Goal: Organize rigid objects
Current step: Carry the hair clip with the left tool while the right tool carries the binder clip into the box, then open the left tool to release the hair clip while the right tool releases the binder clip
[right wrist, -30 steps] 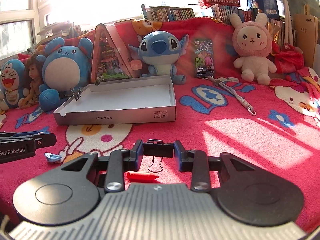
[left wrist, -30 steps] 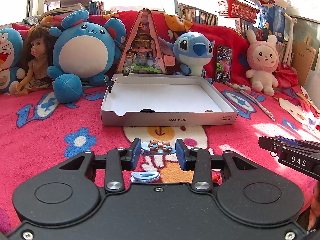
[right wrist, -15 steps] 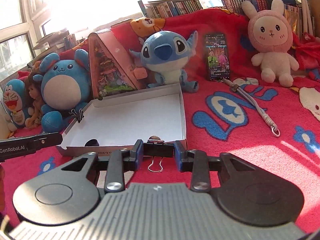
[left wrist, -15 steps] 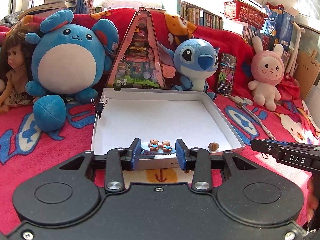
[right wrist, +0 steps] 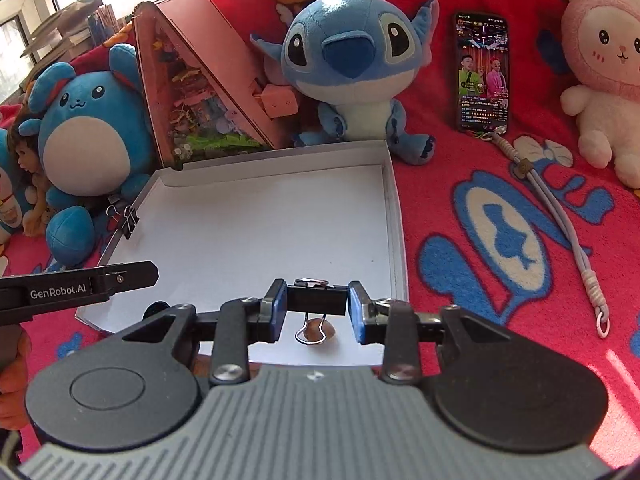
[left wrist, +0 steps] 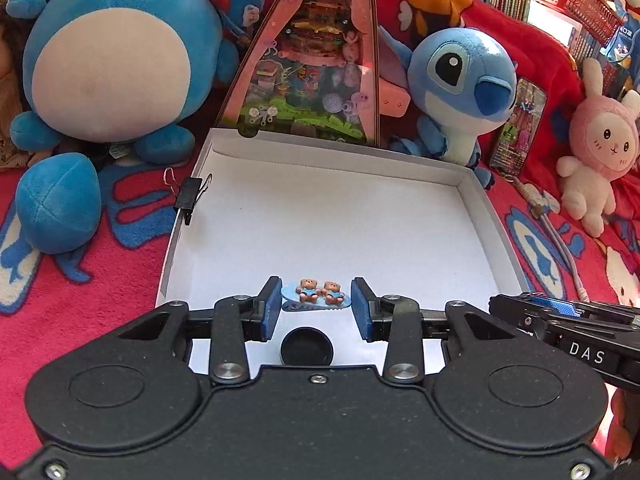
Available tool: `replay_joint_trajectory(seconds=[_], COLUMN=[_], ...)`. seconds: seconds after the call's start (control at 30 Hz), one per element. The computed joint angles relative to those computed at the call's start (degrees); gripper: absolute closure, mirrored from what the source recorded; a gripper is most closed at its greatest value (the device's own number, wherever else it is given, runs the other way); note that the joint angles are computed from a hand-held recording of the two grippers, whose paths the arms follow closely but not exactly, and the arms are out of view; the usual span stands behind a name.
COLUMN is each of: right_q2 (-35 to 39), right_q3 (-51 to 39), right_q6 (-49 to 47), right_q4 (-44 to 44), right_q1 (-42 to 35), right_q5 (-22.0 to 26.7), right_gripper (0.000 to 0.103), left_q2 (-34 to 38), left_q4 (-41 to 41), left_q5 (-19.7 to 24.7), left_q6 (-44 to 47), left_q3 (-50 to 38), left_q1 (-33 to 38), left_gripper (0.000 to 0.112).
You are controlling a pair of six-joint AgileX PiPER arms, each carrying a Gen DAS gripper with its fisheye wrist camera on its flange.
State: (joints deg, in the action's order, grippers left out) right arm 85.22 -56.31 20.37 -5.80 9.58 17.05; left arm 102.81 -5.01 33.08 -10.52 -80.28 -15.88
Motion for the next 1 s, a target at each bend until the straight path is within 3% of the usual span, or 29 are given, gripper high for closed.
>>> replay_joint_trajectory(seconds=[0.27, 1.0], right_q2=[5.5, 8.8], right_q3=[-3.8, -4.5], right_q6=[8.8, 12.5], right_q4=[-9.1, -12.9], right_q1=[1.1, 1.6], right_q5=[0.9, 0.0], right_gripper=[0.065, 0.065], left_q2=[3.8, 4.7], left_q4=[6.9, 12.6], left_q5=[-0.2, -2.3], left_q6=[-6.1, -10.5], left_q3=[-2.2, -0.7], left_q1=[-2.0, -4.2], left_gripper=[0.077, 0.076])
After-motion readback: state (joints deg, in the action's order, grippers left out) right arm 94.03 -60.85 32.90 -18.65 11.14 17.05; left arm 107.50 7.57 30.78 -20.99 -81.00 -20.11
